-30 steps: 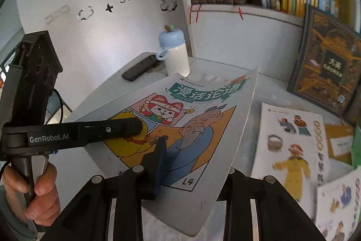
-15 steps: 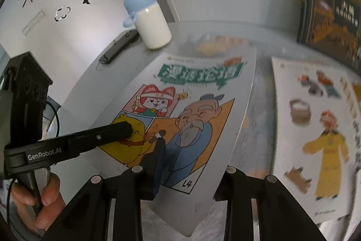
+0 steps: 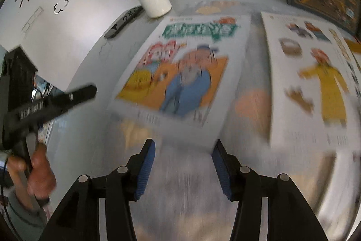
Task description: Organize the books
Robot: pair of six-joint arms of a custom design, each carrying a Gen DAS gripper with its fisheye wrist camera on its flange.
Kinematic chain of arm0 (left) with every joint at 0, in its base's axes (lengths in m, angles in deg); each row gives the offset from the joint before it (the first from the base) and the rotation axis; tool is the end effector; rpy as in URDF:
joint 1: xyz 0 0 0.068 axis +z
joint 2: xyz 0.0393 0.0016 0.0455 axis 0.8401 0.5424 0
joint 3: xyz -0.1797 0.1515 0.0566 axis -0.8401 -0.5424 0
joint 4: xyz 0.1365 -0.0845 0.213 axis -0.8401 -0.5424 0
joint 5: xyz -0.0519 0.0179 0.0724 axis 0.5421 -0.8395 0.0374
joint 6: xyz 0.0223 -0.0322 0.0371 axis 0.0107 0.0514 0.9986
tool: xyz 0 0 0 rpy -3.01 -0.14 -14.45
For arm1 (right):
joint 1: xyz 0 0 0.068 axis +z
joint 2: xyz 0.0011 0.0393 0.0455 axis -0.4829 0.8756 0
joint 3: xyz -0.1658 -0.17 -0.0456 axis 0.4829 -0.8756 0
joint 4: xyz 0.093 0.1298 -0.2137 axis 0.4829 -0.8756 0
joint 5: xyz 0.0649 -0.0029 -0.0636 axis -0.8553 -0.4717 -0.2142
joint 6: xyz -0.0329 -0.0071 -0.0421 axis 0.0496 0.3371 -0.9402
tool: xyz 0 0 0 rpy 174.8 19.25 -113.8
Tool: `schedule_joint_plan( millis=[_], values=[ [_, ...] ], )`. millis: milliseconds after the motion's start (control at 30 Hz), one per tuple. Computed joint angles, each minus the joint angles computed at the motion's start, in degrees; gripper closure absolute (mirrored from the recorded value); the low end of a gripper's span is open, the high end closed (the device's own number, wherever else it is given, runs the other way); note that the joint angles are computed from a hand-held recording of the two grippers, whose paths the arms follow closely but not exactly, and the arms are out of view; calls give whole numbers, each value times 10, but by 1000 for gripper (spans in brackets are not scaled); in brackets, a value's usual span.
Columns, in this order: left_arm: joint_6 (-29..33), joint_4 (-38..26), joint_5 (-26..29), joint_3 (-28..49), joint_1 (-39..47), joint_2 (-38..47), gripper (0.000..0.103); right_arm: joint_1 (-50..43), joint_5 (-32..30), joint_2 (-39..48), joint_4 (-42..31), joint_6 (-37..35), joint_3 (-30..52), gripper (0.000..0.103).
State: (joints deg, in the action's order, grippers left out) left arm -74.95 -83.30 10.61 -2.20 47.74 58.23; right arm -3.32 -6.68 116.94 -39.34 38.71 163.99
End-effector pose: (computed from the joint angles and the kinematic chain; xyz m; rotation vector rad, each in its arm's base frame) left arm 0.2698 -0.0501 0.2278 -0.4347 2.4859 -0.4874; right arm 0.3312 0.1734 0.1963 -0.6678 2.7441 0.6628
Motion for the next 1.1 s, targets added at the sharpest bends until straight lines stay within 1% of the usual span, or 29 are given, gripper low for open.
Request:
schedule_joint_plan(
  millis=[100,167,233,267,300,367,433,500,533,600,667,733,767,800,833,867,933,1000,1100],
  values=[
    [8,-27,-25,19,-43,-16,84,-16,1,-101,-12,-8,-98,53],
    [5,-37,-35,39,-81,-16,84,-30,7,-175,-34,-16,-159,53],
    [-3,-46,-48,60,-122,-8,81,-56,14,-248,-66,-28,-205,53],
    [-7,-53,-57,74,-142,-2,78,-69,17,-279,-80,-33,-222,53],
    [-12,-59,-66,88,-163,5,78,-92,16,-317,-100,-40,-241,53],
    [-28,-67,-78,115,-208,18,77,-139,7,-365,-132,-54,-261,53],
    [-48,-77,-89,148,-248,39,72,-201,-11,-409,-169,-76,-274,53],
    [-63,-88,-99,185,-284,66,66,-254,-27,-424,-190,-99,-273,53],
    [-69,-93,-107,207,-304,83,65,-294,-38,-433,-209,-124,-269,53],
    [-76,-100,-109,246,-335,113,64,-354,-52,-435,-234,-166,-255,51],
    [-98,-116,-127,302,-373,157,63,-435,-78,-428,-273,-234,-232,48],
    [-120,-115,-138,340,-403,189,51,-502,-90,-410,-307,-295,-205,46],
    [-135,-113,-144,356,-417,206,39,-539,-97,-402,-328,-333,-194,45],
    [-151,-110,-150,374,-430,224,33,-588,-104,-383,-351,-382,-177,43],
    [-168,-107,-152,394,-442,244,33,-611,-107,-370,-360,-404,-166,35],
    [-177,-101,-147,410,-449,261,33,-652,-112,-346,-377,-445,-145,27],
    [-200,-91,-146,444,-464,297,33,-709,-122,-295,-398,-501,-102,25],
    [-221,-99,-152,488,-476,338,33,-739,-125,-242,-402,-531,-59,25],
    [-251,-118,-171,552,-490,401,33,-741,-127,-163,-388,-536,3,25]
  ],
)
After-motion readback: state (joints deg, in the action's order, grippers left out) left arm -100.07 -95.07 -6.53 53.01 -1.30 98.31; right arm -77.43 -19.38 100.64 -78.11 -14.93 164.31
